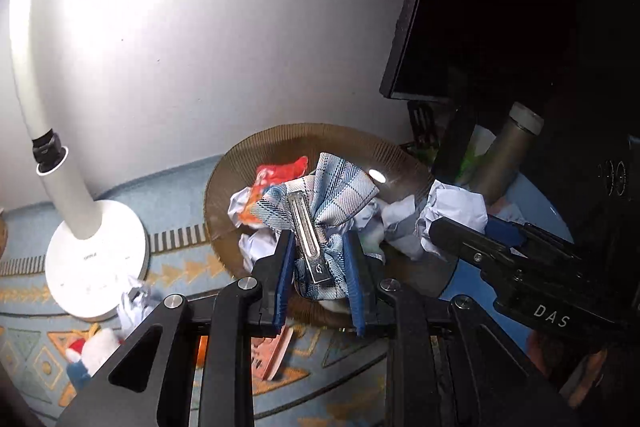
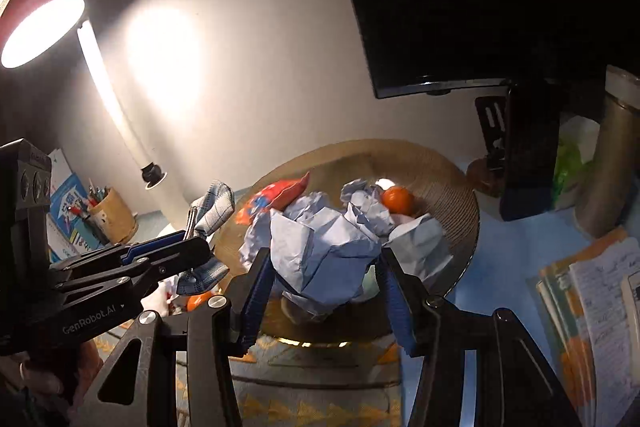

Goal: Organize objects
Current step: 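Carry the bow clip and paper ball into the glass bowl and open both grippers, then move both grippers back toward the plush toy and pink snack box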

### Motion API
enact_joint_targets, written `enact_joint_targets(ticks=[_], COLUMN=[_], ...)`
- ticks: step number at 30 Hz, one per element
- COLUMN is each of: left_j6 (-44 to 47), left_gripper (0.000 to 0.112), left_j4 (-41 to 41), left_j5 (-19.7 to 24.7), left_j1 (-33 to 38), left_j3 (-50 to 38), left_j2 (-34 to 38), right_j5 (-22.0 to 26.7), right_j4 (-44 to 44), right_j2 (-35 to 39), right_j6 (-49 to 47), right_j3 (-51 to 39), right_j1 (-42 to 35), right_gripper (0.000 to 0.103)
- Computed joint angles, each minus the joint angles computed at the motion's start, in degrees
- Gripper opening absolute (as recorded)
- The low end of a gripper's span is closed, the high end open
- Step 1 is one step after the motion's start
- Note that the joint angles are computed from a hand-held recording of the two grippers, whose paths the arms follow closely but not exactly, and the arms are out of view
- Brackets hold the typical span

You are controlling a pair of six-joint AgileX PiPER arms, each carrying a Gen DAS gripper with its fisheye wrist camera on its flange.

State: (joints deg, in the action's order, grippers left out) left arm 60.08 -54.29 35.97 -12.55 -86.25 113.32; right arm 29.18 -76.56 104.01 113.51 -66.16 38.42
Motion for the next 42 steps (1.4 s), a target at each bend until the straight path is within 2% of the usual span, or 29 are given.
enact_joint_targets(ticks=[2,4,6,7,12,14,16,18,22,26,28,31,32,34,35,37,42], left_j6=[-4.74,-10.06,-16.4,-18.12,-23.09,-25.18,-26.78,-27.52,-23.64,-14.5,-8.38,0.01,2.93,8.43,12.22,18.9,23.74], left_gripper=[0.021,0.021,0.021,0.021,0.023,0.032,0.036,0.043,0.055,0.055,0.055,0.057,0.06,0.086,0.09,0.092,0.095], left_j4=[2.54,4.7,6.97,7.3,13.07,15.25,15.42,15.34,12.65,4.89,0.56,-4.56,-6.4,-10.55,-13.82,-19.17,-20.16], left_j5=[0.86,3.62,7.1,8.64,9.48,10.08,13.39,16.13,12.35,10.96,10.07,8.49,8.51,7.7,7.19,7.26,8.37], left_j1=[-1.9,-3.01,-3.65,-3.81,-6.12,-6.64,-6.42,-6.13,-5.52,-2.94,-1.19,1.77,3.22,6.28,8.13,12.0,21.84], left_j3=[-7.17,-15.59,-23.92,-27.1,-34.48,-36.67,-40.36,-42.7,-34.71,-23.93,-16.89,-5.99,-2.45,4.73,8.7,15.09,24.05], left_j2=[4.4,9.74,15.07,17.18,22.42,23.84,25.88,26.89,22.01,14.88,10.09,2.48,0.03,-4.9,-7.45,-11.77,-18.18], right_j5=[-2.88,-10.09,-14.26,-14.4,-9.71,-9.17,-9.2,-9.02,-10.0,-9.06,-7.02,-2.6,-1.98,-0.9,0.55,3.88,7.75], right_j4=[4.95,11.28,17.61,20.56,29.14,29.99,30.47,27.54,23.24,19.98,17.29,17.81,17.14,15.25,15.53,16.97,17.69], right_j2=[1.61,2.95,4.49,5.3,9.59,10.33,10.45,9.89,7.28,4.41,2.81,1.2,0.4,-1.16,-1.29,-1.24,-0.66], right_j6=[-5.3,-11.24,-16.76,-19.86,-30.94,-32.42,-32.91,-30.16,-25.28,-21.1,-17.95,-18.64,-17.66,-14.97,-14.85,-15.37,-12.82], right_j3=[-3.07,-4.61,-5.74,-6.67,-12.58,-13.31,-13.28,-12.48,-9.45,-6.92,-5.76,-5.68,-5.0,-3.62,-3.94,-5.17,-6.3], right_j1=[-4.67,-10.45,-14.51,-15.64,-17.36,-17.61,-17.82,-17.56,-16.75,-14.53,-11.52,-7.36,-5.85,-2.59,-0.9,2.63,9.9], right_gripper=[0.051,0.051,0.051,0.051,0.052,0.054,0.064,0.067,0.067,0.067,0.067,0.067,0.067,0.067,0.067,0.067,0.067])
